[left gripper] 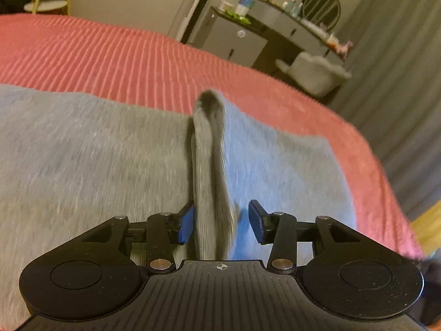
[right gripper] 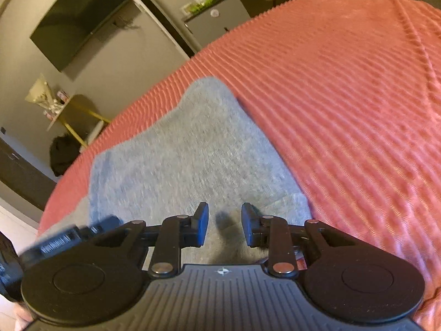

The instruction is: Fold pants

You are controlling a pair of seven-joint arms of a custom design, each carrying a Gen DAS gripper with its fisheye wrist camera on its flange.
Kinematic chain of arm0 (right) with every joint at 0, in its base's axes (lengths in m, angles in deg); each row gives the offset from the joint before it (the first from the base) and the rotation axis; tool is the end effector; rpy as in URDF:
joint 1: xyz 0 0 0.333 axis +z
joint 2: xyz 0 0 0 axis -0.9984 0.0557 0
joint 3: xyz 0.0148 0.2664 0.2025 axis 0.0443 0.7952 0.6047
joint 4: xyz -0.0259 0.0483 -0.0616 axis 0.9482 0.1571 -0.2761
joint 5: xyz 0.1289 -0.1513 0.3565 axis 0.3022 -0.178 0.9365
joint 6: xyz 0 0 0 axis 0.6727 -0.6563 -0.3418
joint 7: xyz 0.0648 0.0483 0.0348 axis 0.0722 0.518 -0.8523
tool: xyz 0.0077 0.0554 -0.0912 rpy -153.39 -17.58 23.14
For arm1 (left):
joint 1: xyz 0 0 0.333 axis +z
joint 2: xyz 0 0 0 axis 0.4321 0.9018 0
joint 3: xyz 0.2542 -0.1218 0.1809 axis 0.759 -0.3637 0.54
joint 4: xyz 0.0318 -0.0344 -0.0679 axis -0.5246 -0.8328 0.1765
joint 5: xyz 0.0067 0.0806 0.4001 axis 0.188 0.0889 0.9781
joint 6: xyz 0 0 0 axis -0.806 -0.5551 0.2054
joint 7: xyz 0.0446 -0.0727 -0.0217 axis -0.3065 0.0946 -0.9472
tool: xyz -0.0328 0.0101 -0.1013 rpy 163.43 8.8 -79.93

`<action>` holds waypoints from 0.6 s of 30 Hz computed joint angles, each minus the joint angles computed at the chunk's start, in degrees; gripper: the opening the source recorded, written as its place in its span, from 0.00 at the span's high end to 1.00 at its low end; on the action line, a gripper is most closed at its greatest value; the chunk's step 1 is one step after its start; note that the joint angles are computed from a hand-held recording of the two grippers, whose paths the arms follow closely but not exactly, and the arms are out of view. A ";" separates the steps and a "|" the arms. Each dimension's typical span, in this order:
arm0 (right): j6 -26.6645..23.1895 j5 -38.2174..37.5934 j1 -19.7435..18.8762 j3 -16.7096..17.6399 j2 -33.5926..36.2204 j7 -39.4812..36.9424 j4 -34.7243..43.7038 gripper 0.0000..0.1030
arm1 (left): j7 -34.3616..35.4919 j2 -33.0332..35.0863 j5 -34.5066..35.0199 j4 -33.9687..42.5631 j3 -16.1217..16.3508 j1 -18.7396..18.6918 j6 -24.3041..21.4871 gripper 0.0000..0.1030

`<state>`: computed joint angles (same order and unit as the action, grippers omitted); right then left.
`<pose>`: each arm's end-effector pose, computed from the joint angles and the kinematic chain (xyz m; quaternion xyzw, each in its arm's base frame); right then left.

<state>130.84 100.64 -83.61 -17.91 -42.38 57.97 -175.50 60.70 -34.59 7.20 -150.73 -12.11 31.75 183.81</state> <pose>0.6519 0.0260 0.4634 -0.5364 0.7429 -0.0671 0.3947 0.7006 -0.1628 0.4702 -0.6901 0.5802 -0.4213 0.0984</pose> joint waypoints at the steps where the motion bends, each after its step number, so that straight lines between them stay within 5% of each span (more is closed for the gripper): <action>1: 0.00 -1.08 0.34 -0.20 0.41 1.05 0.29 0.73 | 0.90 0.76 -1.06 0.71 -1.18 1.22 -0.01 0.51; 4: 0.52 -3.39 0.86 -0.35 1.12 2.92 0.76 0.73 | 3.31 3.73 -6.69 4.12 -5.69 5.72 -1.86 0.53; 7: 0.90 -6.23 1.27 -0.61 1.29 4.60 0.80 0.72 | -1.85 5.49 -4.48 7.92 -0.11 1.35 -5.75 0.61; 12: 1.05 -5.20 0.52 0.53 1.46 2.16 0.95 0.55 | -4.09 5.61 2.43 9.22 5.00 -3.52 -6.62 0.66; 18: 1.71 -9.00 1.65 0.42 1.84 2.24 1.35 0.32 | -3.26 4.74 1.80 7.64 2.97 -1.70 -5.99 0.75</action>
<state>132.55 91.64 -81.96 -17.49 -40.54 60.22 -174.15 57.44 -29.85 9.00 -143.09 -9.14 30.05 177.82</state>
